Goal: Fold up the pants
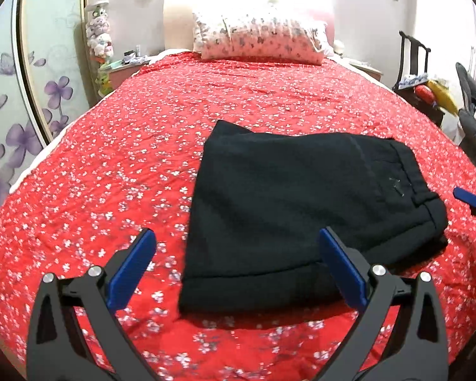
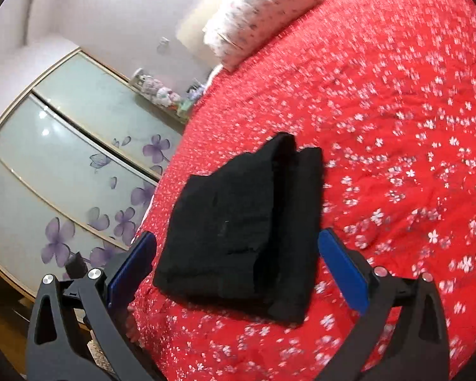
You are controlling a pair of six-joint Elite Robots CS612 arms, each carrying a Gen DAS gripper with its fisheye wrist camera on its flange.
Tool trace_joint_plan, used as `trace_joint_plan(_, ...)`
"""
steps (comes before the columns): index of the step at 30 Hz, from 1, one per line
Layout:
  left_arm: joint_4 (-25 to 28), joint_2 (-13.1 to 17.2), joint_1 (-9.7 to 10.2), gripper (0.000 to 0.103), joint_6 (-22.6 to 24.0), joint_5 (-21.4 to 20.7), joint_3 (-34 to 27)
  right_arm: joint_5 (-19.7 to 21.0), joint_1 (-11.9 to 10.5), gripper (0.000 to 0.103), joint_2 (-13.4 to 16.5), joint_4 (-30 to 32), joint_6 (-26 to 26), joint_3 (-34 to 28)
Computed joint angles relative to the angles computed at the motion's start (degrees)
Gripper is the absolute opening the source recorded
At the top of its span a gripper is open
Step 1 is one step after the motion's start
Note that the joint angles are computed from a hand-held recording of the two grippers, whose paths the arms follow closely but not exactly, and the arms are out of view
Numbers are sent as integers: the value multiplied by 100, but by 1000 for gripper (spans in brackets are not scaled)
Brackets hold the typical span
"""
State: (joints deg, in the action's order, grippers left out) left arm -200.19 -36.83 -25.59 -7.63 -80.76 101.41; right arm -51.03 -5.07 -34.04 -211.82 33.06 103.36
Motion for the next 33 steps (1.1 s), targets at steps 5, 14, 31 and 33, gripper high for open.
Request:
trace_joint_plan(5,-198,-3,-121,101,206,295,84,88,33,102,101,731,-149,-342)
trace_joint_plan(14,-111,71,-266,101,342,666,17,-321,173,102,156,1842,-850,-571)
trace_joint_plan(31,90,104,-142,101,163,455,-49,548,72,82,618,997,119,-932)
trace_joint_plan(33,100,103,-125,101,129,456,-44,570,61,80,643,1056,-4,-978)
